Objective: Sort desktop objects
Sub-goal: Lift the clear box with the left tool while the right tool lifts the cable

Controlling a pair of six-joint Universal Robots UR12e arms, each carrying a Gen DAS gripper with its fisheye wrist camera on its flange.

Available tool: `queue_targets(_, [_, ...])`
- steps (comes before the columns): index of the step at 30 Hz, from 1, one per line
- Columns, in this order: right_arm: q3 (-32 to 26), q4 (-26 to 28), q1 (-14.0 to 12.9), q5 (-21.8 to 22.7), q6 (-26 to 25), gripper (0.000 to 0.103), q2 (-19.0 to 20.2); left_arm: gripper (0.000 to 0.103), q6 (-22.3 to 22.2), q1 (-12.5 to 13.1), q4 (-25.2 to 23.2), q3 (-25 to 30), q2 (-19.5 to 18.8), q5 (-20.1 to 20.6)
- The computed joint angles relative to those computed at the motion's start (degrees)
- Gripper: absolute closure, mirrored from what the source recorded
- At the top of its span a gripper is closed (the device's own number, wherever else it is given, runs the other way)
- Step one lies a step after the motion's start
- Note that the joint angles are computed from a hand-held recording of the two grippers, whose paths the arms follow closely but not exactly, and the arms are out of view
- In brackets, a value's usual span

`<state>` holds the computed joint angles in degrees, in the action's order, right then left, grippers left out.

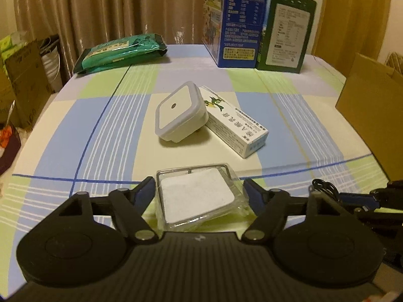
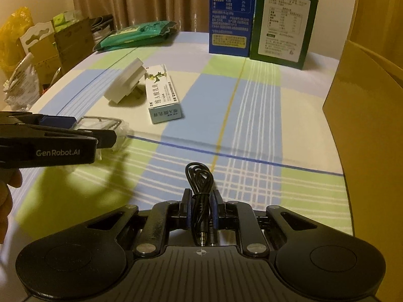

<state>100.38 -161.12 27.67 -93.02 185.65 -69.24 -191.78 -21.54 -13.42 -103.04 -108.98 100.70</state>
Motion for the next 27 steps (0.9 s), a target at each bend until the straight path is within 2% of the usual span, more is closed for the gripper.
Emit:
queue_targets(5, [1.1,-0.7,-0.1,0.6,0.8,0.091,-1.0,0.046,2.1,-0.1,0.2,-1.2,1.4,-1.9])
queue_targets(6, [1.4,-0.8,-0.1,0.6,1.1,0.091,-1.2,0.059,3.1,-0.1,0.4,-1.5,1.7,-2.3])
queue_targets(7, [1.6,-0.8,-0.1,0.5,1.3,0.091,-1.4,0.066,4.2,-0.2,0.6,-1.8,2.1,-3.2])
queue_targets(9, [2.0,-0.5,-0.1,0.5,1.7,0.091,-1.6,0.065,5.6,-0.6,0.8,-2.1,2.3,-3.5])
queue_targets(11, [2.1,-0.3,-0.2,0.7,1.9,0.091,-1.7,0.063,6.7,-1.3,1.9,-2.4,2.0,-1.7])
queue_targets(13, [2.2,-0.6,-0.3,0.9,2.0,0.091,-1.7,0.030,7.7,-1.8,2.1,-2.3,1.7,-0.2])
queue_targets(14, [2.2,-0.9,-0.4,0.9,2.1,0.091,-1.6,0.026,7.7,-1.9,2.7,-2.5,1.6,0.2])
queue_targets(18, [2.2,-1.4,-0.5,1.3,2.1,0.091,-1.5,0.025,9.4,-2.0,5.7,-3.2,1.2,2.3])
queue_targets(23, [2.2,-1.6,-0.5,1.4,2.3,0.091,-1.2,0.026,6.7,-0.8,3.3,-3.0,0.7,0.9])
queue_targets(27, [2.7,-3.3,-0.5,1.2,1.8,0.091,-1.1,0.038,5.2,-0.2,2.7,-3.0,0.4,-0.7])
